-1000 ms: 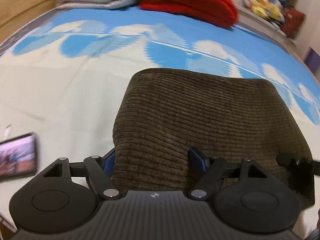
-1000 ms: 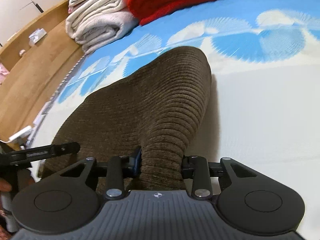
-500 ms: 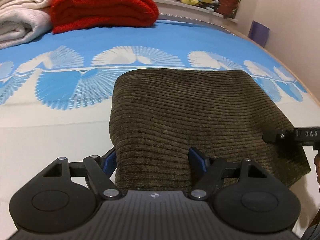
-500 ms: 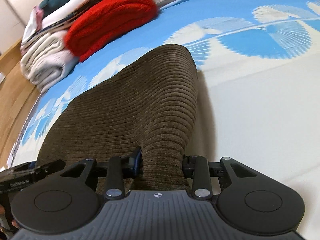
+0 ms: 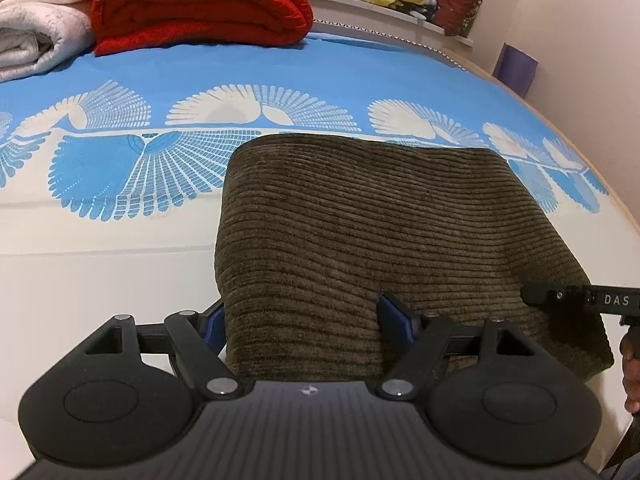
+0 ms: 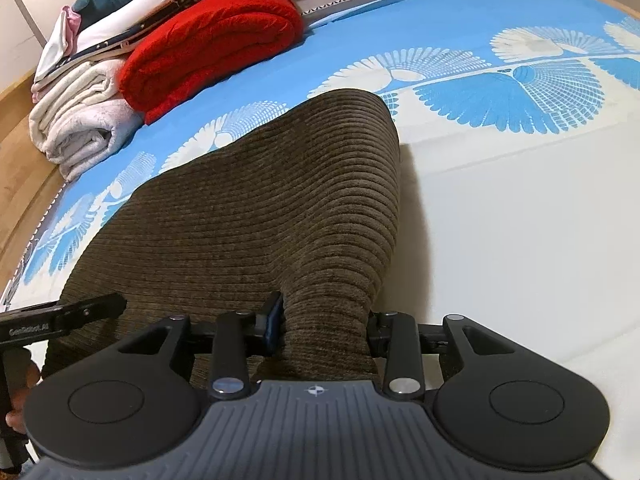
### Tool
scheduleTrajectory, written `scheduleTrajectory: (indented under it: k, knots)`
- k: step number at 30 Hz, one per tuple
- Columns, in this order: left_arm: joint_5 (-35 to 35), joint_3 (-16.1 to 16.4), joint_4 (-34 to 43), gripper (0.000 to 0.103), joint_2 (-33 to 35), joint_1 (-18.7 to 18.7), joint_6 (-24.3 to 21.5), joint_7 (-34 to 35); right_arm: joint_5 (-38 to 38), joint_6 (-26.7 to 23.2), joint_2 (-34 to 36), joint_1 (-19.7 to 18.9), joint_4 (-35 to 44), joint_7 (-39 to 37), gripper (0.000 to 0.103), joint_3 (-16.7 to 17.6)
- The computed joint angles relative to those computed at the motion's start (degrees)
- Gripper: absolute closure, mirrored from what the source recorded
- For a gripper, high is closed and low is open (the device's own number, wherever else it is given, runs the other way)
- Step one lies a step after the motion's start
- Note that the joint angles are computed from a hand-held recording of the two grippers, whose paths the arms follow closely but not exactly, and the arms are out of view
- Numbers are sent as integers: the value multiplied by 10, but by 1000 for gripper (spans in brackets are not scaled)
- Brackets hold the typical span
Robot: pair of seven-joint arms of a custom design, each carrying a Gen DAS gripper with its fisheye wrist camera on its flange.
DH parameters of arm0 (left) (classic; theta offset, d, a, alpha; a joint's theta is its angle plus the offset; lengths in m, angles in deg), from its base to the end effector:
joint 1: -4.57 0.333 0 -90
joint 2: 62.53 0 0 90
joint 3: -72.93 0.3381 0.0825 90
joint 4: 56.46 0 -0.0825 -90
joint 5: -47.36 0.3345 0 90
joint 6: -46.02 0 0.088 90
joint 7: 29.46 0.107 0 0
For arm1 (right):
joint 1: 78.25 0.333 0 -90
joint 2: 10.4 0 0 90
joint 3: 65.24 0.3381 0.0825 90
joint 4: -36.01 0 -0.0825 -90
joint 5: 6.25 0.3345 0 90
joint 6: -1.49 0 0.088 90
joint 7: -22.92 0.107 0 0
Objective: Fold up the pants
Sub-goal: 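Lift the pants bundle with both tools and fold it over once more, then lay the folded pants on the bed and open both tools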
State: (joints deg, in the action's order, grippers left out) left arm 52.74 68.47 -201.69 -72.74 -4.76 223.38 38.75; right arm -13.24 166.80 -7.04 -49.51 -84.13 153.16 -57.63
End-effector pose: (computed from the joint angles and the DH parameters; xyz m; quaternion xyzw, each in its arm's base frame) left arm 0.4377 -0.1170 0.4816 -0.6736 0.6449 -0.3086 0.1874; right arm 0.4504 0.3382 0.5287 -0.6717 0.6485 -0.0733 0.3504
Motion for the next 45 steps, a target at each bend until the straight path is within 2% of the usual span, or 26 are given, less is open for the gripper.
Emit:
scheduleTrajectory:
  k: [2, 5, 8, 10, 12, 13, 14, 15, 16, 17, 18, 19, 20, 21, 22, 25, 27, 28, 30, 32, 33, 36, 39, 40, 43, 45]
  knots:
    - [-1, 0, -1, 21, 2, 2, 2, -3, -19, -9, 1, 3, 4, 12, 63, -2]
    - [9, -10, 2, 21, -5, 13, -10, -14, -80, -53, 2, 11, 24, 55, 49, -8]
    - [78, -55, 0, 13, -29, 66, -24, -67, -107, -121, -7, 15, 50, 55, 44, 1]
    - [152, -103, -15, 4, -59, 130, -7, -126, -191, -160, -26, 21, 57, 93, 44, 8]
    - [207, -134, -36, 0, -90, 173, 19, -161, -299, -173, -52, 23, 47, 135, 42, 25]
    - [221, -133, -44, 0, -99, 173, 26, -160, -325, -169, -61, 21, 41, 140, 42, 34]
    - [228, -127, -50, 0, -100, 164, 26, -153, -330, -150, -70, 19, 31, 134, 42, 40]
    - [237, -129, -52, 0, -98, 162, 20, -149, -297, -123, -73, 20, 20, 97, 42, 43]
    - [249, -142, -49, 0, -90, 167, 0, -150, -261, -114, -68, 21, 17, 57, 44, 46]
    - [265, -170, -45, 0, -80, 187, -21, -157, -233, -129, -56, 24, 23, 22, 44, 52]
    - [314, -205, -46, 0, -75, 227, -14, -204, -222, -155, -41, 28, 34, 1, 43, 57]
    - [362, -245, -49, 0, -76, 275, 4, -252, -249, -183, -25, 34, 44, -1, 43, 61]
    - [408, -267, -48, 0, -78, 303, 13, -297, -287, -184, -17, 41, 45, 9, 43, 60]
    - [414, -273, -48, 0, -82, 311, 16, -302, -334, -183, -11, 49, 47, 21, 43, 58]
    - [405, -262, -49, 0, -81, 300, 15, -289, -342, -187, -9, 54, 50, 20, 43, 55]
    - [358, -167, -58, 0, -78, 198, -3, -252, -313, -184, -20, 57, 46, 19, 43, 46]
    - [334, -119, -69, 0, -90, 146, -5, -222, -283, -197, -37, 57, 43, 1, 43, 47]
    - [333, -110, -74, 0, -96, 138, 2, -206, -256, -198, -46, 56, 37, -24, 43, 49]
    - [364, -141, -81, 0, -104, 172, 14, -205, -235, -198, -53, 52, 26, -64, 42, 54]
    - [382, -174, -87, 0, -106, 210, 27, -227, -276, -214, -41, 53, 28, -69, 34, 64]
    - [378, -168, -87, 0, -106, 202, 22, -232, -304, -220, -36, 58, 29, -72, 27, 68]
    - [313, -94, -92, 0, -115, 109, -10, -177, -365, -247, -31, 75, 34, -49, 25, 74]
    - [212, -6, -117, 0, -164, -12, -60, -103, -350, -238, -52, 78, 29, 2, 25, 73]
    - [191, 0, -127, 0, -187, -30, -76, -96, -343, -230, -64, 76, 23, 22, 21, 75]
    - [156, -26, -154, 0, -253, -47, -118, -92, -337, -204, -108, 67, -12, 95, 7, 91]
    - [131, -38, -170, 0, -290, -66, -149, -92, -327, -187, -146, 55, -51, 149, 7, 106]
